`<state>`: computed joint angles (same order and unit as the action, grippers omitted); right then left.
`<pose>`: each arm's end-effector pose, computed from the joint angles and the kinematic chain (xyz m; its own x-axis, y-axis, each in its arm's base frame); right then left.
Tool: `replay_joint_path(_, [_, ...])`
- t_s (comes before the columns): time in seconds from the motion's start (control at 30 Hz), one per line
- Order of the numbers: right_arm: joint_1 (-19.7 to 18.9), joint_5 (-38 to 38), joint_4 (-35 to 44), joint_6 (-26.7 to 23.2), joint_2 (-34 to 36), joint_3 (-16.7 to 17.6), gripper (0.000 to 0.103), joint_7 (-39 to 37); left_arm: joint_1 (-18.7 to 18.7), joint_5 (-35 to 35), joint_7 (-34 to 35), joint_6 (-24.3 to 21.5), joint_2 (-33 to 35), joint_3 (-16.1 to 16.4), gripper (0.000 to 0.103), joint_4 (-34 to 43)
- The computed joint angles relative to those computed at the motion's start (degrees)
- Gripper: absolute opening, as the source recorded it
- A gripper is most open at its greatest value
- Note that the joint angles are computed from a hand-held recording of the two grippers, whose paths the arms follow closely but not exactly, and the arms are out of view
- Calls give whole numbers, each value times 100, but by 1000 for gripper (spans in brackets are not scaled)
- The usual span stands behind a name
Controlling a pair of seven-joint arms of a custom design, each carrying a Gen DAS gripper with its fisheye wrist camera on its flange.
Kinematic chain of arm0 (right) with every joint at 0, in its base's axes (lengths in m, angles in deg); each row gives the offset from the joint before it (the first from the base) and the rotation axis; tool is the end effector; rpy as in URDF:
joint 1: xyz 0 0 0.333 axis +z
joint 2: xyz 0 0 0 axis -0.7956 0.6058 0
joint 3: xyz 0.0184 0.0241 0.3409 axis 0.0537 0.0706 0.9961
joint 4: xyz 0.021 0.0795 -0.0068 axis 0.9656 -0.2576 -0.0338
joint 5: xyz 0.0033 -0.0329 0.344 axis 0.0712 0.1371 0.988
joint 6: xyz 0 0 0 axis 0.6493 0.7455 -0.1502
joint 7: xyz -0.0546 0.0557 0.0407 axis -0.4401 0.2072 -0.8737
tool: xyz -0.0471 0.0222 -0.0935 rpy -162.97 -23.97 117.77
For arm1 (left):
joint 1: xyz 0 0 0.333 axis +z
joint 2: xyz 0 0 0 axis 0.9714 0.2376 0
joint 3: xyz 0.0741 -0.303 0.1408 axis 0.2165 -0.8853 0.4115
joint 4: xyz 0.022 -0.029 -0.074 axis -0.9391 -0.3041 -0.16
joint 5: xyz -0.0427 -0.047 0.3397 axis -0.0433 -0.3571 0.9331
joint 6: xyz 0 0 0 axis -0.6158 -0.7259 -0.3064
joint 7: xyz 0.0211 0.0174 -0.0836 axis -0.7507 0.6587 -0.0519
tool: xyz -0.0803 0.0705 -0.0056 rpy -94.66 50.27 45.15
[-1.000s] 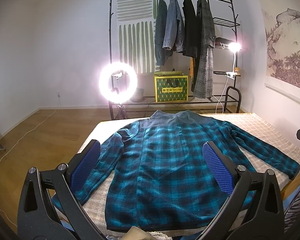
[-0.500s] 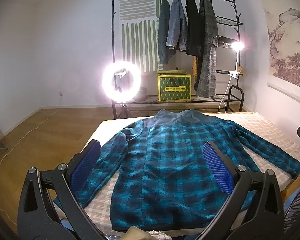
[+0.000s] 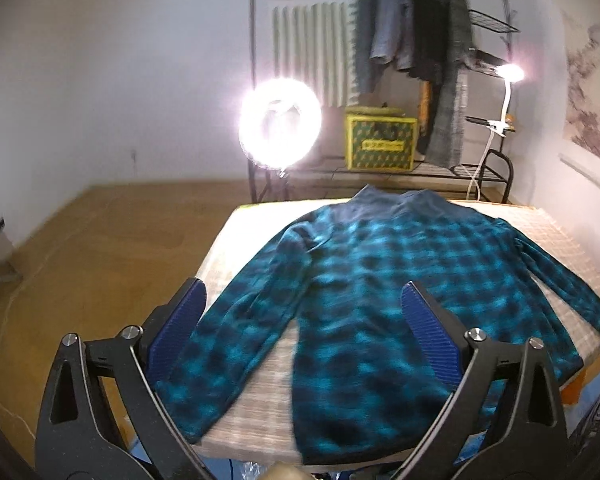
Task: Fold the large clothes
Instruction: 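Lower the left tool to the shirt's side edge and close on it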
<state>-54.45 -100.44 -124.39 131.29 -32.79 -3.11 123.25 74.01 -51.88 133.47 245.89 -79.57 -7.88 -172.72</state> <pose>0.3650 0.1894 0.6898 -0.0055 -0.9997 0.0247 -0.4147 -0.0202 -0.9097 0.4755 0.0256 0.6461 -0.0684 -0.9976 0.0081 -0.5212 0.0289 -0.8529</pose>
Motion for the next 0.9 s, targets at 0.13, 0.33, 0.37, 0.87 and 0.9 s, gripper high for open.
replay_joint_path(0.13, [24, -171, 228, 370, 434, 49, 102, -95, 131, -471, 468, -398, 662, 425, 85, 521])
replay_joint_path(0.33, [320, -181, 660, 714, 1171, -112, 102, -221, 881, -995, 871, -1220, 1855, 406, 77, 1478])
replay_joint_path(0.37, [409, -158, 727, 758, 1282, -176, 102, -264, 973, -1002, 818, -1296, 1949, 358, 71, 1537])
replay_joint_path(0.87, [2107, 3095, 1097, 823, 2227, -1423, 97, -3216, 2077, -376, 167, -2486, 3796, -407, 64, 3124])
replay_joint_path(0.9, [2078, 3136, 1085, 881, 2244, -1397, 96, -3199, 2063, -194, 47, -2474, 3860, -409, 64, 3158])
